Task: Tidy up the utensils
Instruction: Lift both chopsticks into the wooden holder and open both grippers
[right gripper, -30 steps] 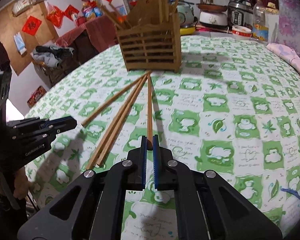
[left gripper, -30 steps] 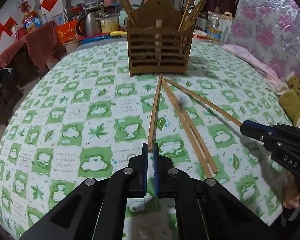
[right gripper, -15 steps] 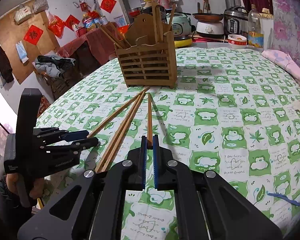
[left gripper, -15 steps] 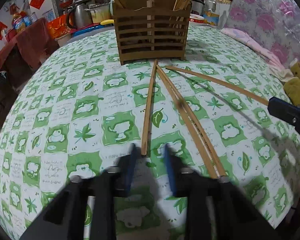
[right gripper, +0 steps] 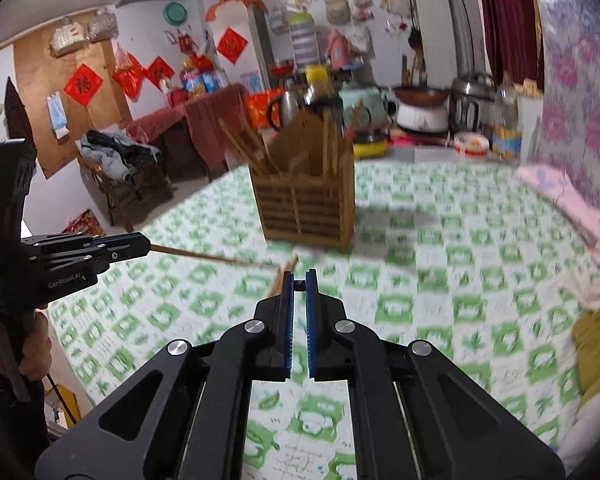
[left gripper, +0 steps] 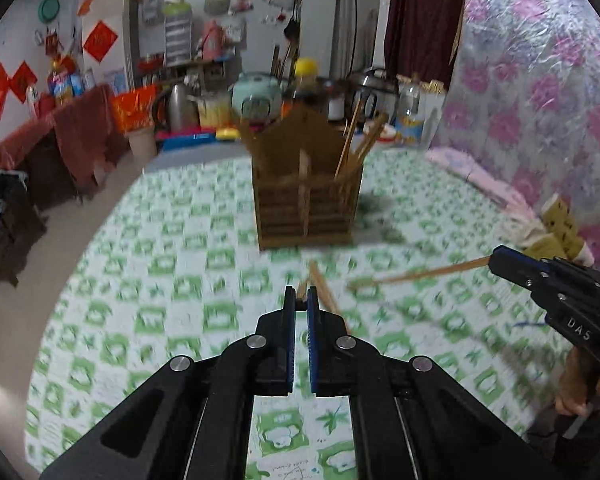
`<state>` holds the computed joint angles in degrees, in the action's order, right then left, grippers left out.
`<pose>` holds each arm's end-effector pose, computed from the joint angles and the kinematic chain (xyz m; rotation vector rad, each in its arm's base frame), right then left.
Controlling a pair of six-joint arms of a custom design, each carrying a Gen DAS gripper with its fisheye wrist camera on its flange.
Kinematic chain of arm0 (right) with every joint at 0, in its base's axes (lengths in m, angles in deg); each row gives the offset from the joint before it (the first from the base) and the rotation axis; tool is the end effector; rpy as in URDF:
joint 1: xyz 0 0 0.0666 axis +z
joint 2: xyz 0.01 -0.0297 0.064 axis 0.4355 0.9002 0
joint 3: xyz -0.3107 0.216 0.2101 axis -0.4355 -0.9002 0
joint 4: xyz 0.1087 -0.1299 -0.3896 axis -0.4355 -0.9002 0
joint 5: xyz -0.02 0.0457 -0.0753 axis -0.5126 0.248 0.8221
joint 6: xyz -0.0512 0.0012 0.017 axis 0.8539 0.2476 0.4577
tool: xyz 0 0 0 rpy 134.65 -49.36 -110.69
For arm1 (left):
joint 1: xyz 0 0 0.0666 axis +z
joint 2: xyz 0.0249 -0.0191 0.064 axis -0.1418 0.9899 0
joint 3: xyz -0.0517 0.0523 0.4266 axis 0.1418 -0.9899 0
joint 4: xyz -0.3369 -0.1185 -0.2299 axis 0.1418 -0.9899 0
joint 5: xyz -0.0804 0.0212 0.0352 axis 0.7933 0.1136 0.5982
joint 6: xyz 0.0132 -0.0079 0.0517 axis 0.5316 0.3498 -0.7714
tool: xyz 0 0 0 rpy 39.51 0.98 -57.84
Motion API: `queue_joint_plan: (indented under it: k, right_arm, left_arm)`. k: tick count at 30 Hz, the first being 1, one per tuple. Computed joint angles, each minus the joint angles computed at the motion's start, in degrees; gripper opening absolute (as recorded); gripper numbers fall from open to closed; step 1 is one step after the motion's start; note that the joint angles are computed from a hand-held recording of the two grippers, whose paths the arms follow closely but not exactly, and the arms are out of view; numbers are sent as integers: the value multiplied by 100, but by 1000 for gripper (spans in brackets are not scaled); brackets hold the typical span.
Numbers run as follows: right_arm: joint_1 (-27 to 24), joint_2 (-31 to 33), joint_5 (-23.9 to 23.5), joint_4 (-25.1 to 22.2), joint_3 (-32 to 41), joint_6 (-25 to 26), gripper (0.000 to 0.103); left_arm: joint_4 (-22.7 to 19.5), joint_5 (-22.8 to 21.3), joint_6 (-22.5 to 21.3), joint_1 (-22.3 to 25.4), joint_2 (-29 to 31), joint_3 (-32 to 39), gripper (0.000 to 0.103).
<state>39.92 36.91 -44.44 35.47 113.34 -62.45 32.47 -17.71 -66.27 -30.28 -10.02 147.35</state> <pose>0.3436 0.0910 0.5214 -0.1842 2.1637 0.3783 0.3670 -0.1485 0.5450 0.3241 2.3140 -0.1991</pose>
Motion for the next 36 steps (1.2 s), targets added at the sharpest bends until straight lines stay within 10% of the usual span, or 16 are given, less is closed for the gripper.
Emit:
queue_joint_plan:
  k: [36]
  right_arm:
    - [-61, 2054, 215, 776, 2860, 80, 6]
  left_arm:
    - [-59, -651, -441, 41, 1912, 3043, 6]
